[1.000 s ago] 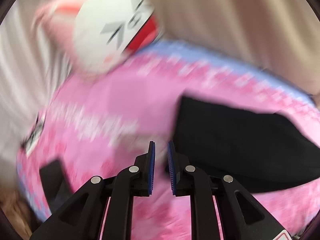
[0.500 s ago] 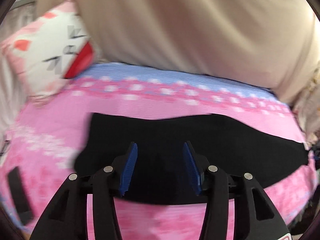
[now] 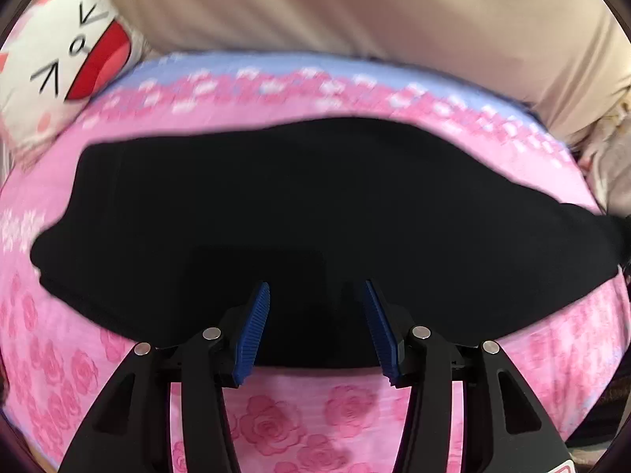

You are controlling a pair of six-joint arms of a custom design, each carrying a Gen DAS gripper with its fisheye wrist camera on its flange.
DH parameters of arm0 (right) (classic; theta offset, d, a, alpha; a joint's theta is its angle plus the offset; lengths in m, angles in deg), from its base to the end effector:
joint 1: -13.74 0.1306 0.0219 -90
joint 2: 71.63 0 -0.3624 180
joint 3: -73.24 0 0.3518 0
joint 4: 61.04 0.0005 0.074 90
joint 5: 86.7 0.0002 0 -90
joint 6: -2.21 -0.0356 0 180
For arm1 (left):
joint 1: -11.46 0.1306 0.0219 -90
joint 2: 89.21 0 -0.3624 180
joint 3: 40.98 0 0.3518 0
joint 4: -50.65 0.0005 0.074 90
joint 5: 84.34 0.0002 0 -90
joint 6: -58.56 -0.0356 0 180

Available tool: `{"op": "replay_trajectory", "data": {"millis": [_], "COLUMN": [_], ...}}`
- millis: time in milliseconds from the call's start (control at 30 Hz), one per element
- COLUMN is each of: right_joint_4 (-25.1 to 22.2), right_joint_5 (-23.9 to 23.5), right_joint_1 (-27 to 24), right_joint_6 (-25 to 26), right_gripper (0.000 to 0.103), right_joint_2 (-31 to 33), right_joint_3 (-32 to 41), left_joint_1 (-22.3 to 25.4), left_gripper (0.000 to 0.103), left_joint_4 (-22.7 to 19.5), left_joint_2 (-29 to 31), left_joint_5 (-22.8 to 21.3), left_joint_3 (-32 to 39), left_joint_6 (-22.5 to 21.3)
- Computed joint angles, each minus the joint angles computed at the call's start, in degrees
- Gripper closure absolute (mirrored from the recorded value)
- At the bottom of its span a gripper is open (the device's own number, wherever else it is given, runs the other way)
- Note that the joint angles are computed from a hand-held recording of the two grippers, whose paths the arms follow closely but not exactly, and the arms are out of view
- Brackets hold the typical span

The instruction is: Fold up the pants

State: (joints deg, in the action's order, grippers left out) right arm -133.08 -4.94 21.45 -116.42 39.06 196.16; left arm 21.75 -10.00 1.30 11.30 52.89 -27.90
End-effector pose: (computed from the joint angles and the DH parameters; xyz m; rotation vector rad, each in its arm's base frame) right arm 0.5429 0.0781 0.4496 0.4315 2.6214 0.4052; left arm 0.4290 0.0738 0.4214 -0.2720 2.5509 -0.0818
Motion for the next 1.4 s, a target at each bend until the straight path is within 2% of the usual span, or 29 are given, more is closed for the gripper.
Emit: {"op": "replay_trajectory", "data": {"millis": [67, 100, 167, 200, 233, 267, 333, 400, 467, 500, 533, 567, 633, 700, 733, 767, 900, 967, 1033, 1100, 1167, 1233, 1267, 1300, 1333, 1367, 1400], "right_joint_4": [6.94, 8.81, 10.46, 11.21, 10.84, 9.77, 3.14, -3.24, -4.76, -4.77, -4.57, -4.09, 0.23, 4.53, 4.75, 4.13, 9.7, 11.72, 11.78, 10.86, 8.34, 6.68, 5.6, 4.94, 4.46, 3.01, 2.32], "right_joint_5": [-1.49, -1.65, -2.04, -1.07, -0.91, -0.28, 2.65, 5.77, 10.02, 12.58, 12.54, 10.43, 13.31, 12.57, 12.23, 12.2, 10.41, 11.95, 13.79, 13.03, 14.08, 15.09, 15.82, 15.48, 15.52, 17.7, 21.35], "right_joint_1": [-0.82, -0.67, -0.12, 0.84, 0.79, 1.4, 2.62, 3.87, 5.03, 5.92, 6.16, 5.98, 6.02, 5.24, 4.84, 4.69, 4.12, 4.61, 5.08, 5.01, 5.31, 5.41, 5.57, 5.71, 6.07, 6.88, 7.87], "right_joint_6": [-2.98, -3.46, -3.2, -2.18, -0.67, 1.26, 5.73, 8.16, 9.55, 10.74, 11.31, 10.97, 10.26, 8.75, 7.73, 7.12, 2.99, 2.58, 1.96, 2.35, 2.84, 3.99, 4.62, 5.38, 6.5, 7.85, 10.29], "right_gripper": [0.083, 0.082, 0.064, 0.041, 0.027, 0.027, 0.028, 0.028, 0.028, 0.038, 0.068, 0.091, 0.09, 0.09, 0.09, 0.089, 0.079, 0.078, 0.077, 0.076, 0.063, 0.044, 0.044, 0.048, 0.081, 0.091, 0.093], "right_joint_2": [-4.54, -5.47, -5.02, -3.8, -2.48, -0.35, 6.92, 12.59, 14.78, 15.06, 15.02, 14.58, 10.77, 7.16, 6.95, 7.77, 4.48, 1.73, 0.37, 0.43, 2.27, 4.67, 6.24, 7.08, 7.83, 9.01, 10.02], "right_joint_3": [-7.16, -7.87, -6.39, -4.01, -1.65, 1.73, 12.53, 19.53, 21.04, 21.48, 21.68, 21.49, 16.96, 11.41, 9.7, 8.69, 4.49, 2.96, 2.26, 2.44, 4.36, 6.57, 8.25, 8.79, 9.53, 11.44, 13.34], "left_joint_1": [0.65, 0.6, 0.23, 0.11, -0.08, -0.2, -0.56, -1.3, -1.7, -1.81, -1.77, -1.63, -0.86, -0.04, 0.36, 0.66, 2.23, 2.56, 3.39, 4.09, 3.77, 2.73, 2.03, 0.99, 0.37, -0.43, -1.34], "left_gripper": [0.055, 0.055, 0.055, 0.055, 0.05, 0.045, 0.045, 0.045, 0.045, 0.045, 0.043, 0.042, 0.042, 0.039, 0.033, 0.032, 0.032, 0.032, 0.032, 0.032, 0.032, 0.032, 0.032, 0.032, 0.032, 0.032, 0.032], "left_joint_4": [-0.8, -0.79, -0.22, 0.09, 0.64, 0.97, 1.76, 2.54, 2.64, 2.79, 3.01, 3.06, 3.17, 4.24, 4.59, 5.02, 5.21, 5.49, 6.03, 6.07, 6.0, 6.06, 6.11, 6.1, 6.11, 6.08, 6.19], "left_joint_2": [0.99, 1.37, 2.01, 2.3, 2.63, 2.81, 2.87, 2.45, 1.91, 1.68, 1.39, 1.35, 1.4, 1.49, 1.68, 2.0, 3.03, 2.19, 1.31, 0.96, 1.06, 1.44, 1.51, 1.73, 1.78, 1.86, 1.95], "left_joint_5": [0.63, 0.51, -0.22, -0.22, -0.24, -0.13, 0.21, -0.8, -3.01, -4.4, -5.86, -6.67, -7.9, -9.58, -10.3, -11.05, -10.2, -10.37, -9.55, -7.89, -7.26, -7.04, -7.18, -7.56, -8.09, -9.0, -9.84], "left_joint_3": [0.38, 0.75, 1.6, 2.02, 2.36, 2.56, 2.36, 1.5, 0.71, 0.3, -0.19, -0.34, -0.12, -0.03, 0.03, 0.05, 0.32, -0.01, -0.43, -0.5, -0.22, 0.38, 0.56, 0.96, 1.09, 1.32, 1.57], "left_joint_6": [0.97, 1.23, 1.79, 2.33, 3.54, 4.27, 5.58, 5.76, 5.12, 4.66, 4.35, 4.31, 4.68, 5.37, 5.52, 5.72, 6.79, 6.72, 7.09, 8.24, 9.11, 9.25, 9.21, 8.98, 8.65, 8.16, 7.82]}}
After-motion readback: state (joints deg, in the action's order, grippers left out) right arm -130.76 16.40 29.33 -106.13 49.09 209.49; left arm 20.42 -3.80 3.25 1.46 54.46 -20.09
